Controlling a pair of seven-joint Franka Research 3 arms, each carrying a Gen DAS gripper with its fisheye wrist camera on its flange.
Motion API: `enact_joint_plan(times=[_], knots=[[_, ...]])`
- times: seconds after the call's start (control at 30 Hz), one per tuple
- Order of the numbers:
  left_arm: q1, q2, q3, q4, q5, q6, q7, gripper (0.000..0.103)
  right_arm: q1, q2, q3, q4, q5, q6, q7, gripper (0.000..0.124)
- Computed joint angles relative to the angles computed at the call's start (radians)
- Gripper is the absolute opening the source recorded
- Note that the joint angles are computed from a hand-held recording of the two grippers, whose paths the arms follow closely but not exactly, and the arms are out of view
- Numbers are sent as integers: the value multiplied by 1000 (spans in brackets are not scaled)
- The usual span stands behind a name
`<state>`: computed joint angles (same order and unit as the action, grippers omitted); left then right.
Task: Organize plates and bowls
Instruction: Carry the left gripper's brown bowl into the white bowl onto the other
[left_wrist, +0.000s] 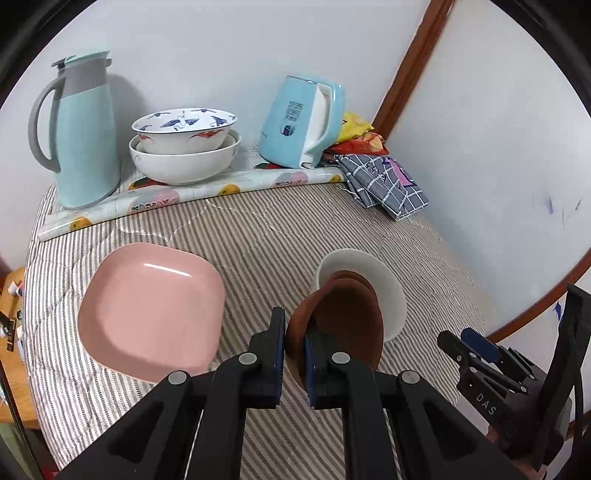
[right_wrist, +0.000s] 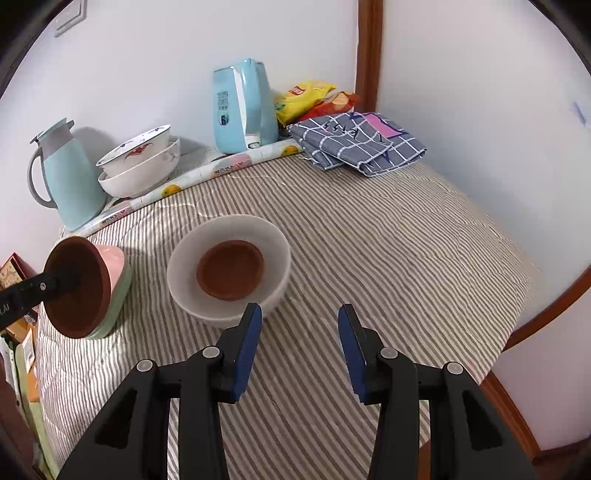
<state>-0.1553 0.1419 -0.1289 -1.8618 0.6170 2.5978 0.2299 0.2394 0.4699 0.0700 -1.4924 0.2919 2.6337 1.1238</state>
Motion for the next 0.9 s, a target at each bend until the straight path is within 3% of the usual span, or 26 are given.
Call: enact_joint_plan(times=[0.27,0.63,0.77,0.9], knots=[[-10,46,-1,56,-16,-2,40,9,-32,-16,10,-33,50,7,-32,43],[-38,168,13,216,-57,-62,135,10,-58,-2,13,-35,97,5,-35,43],[-55,239,23,316,-63,-110,184,10,-33,7,-19,-50,50,65,0,43],[-60,300,29,389,-94,-131,224,10,-47,30,-10,-27,47,42,3,43]])
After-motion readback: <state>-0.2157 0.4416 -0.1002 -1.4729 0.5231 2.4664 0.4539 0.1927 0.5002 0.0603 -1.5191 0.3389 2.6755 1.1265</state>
